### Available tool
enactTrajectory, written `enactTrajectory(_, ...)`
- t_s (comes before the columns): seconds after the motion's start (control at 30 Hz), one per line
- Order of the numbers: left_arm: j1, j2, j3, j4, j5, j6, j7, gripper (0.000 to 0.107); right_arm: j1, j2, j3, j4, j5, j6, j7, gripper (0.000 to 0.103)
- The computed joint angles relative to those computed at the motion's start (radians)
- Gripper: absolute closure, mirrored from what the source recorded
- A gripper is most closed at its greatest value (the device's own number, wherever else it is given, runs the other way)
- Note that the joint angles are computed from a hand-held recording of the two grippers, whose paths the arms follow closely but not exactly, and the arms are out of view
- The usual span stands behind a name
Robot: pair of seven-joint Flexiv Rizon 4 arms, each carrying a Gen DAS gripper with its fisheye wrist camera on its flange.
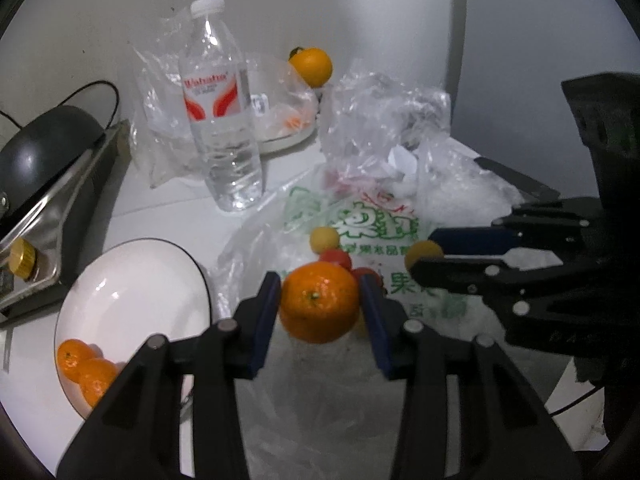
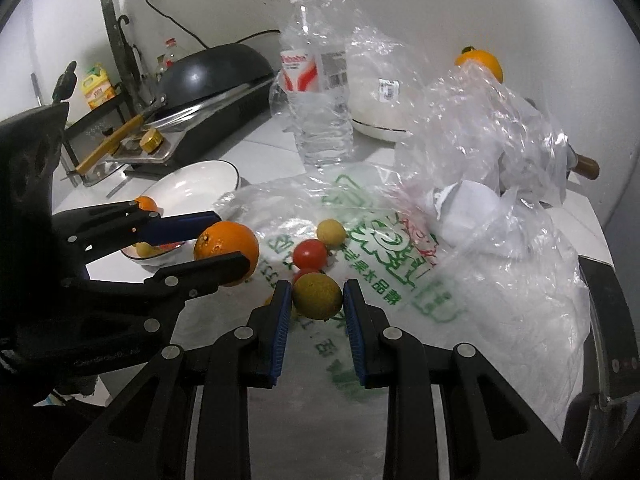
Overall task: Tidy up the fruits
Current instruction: 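Carry the mandarin onto the white plate and open the left tool while the right tool holds its fruit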
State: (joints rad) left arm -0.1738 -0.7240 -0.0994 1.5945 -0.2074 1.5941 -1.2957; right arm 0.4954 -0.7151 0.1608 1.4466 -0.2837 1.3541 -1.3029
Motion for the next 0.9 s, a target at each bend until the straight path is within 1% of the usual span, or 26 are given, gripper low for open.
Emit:
enactTrajectory(0.07,0.03,0.015,-0.04,0.025,0.001,0.017,0.012,0.065,0.008,0.005,-0.007,0.005,-0.004,0.004,0.005,0.074)
enactTrajectory(0.27,0.078,0.052,-0.091,0.085,0.005,0.072,0.03,0.065,0.037,0.02,-0.032,0.013,-0.029,0.011,0.03,0.074)
enactTrajectory(0.5,0.114,0.087,-0.111,0.144,0.016,0.118,0.033,0.065,0.064,0.025,-0.048,0.016,-0.058,0.02,0.061,0.074)
enactTrajectory(0.7,0.166,0.12,-0.138,0.203,0.032,0.158,0.023,0.065,0.079,0.014,-0.041,-0.008,-0.076,0.004,0.065,0.074)
enactTrajectory(0.9,0.189,0.139,-0.131,0.237,0.044,0.181,0.003,0.065,0.095,-0.005,-0.03,-0.049,-0.081,-0.022,0.053,0.074)
